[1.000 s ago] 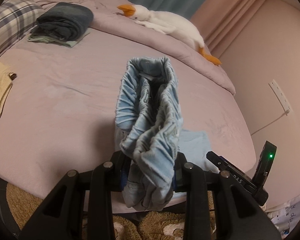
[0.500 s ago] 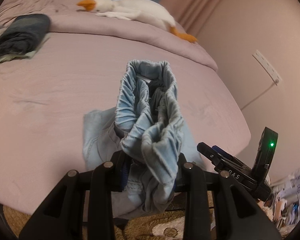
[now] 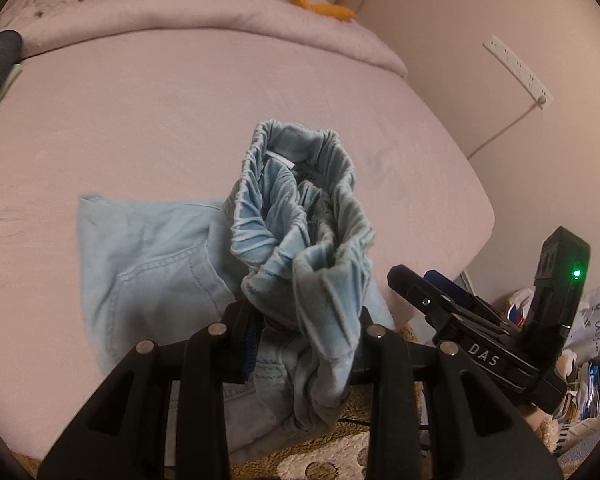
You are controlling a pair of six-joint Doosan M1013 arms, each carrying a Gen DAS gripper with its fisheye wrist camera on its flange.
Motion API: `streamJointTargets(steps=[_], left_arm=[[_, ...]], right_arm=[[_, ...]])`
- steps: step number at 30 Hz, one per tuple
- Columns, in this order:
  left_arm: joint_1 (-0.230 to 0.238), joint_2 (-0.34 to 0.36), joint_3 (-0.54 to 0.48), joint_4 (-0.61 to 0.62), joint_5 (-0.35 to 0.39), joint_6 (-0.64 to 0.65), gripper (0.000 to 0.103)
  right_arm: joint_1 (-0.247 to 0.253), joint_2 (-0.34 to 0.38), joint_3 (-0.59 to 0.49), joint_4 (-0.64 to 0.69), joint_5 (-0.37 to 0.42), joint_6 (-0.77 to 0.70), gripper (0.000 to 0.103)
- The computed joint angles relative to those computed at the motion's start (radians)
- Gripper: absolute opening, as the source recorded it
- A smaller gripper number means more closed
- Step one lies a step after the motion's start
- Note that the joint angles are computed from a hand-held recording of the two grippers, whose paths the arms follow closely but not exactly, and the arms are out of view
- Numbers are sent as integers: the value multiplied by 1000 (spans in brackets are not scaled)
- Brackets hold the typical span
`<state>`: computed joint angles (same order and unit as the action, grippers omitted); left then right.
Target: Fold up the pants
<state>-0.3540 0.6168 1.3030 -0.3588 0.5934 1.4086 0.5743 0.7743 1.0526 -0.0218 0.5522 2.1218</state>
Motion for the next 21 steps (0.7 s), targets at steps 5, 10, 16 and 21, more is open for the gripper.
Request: streamJointTargets(steps=[5, 10, 16, 21], left_arm=[[2, 35, -43, -19, 51, 28, 30], [6, 86, -108, -47, 117, 42, 30], [8, 136, -156, -81, 175, 50, 35], [20, 129, -144, -168, 170, 120, 60]], right_arm=[[-4, -4, 12, -34, 16, 53, 83], [-10, -6, 21, -54, 26, 91, 83], [-14, -10, 32, -59, 37, 116, 83], [-14, -13, 38, -67, 45, 131, 83]])
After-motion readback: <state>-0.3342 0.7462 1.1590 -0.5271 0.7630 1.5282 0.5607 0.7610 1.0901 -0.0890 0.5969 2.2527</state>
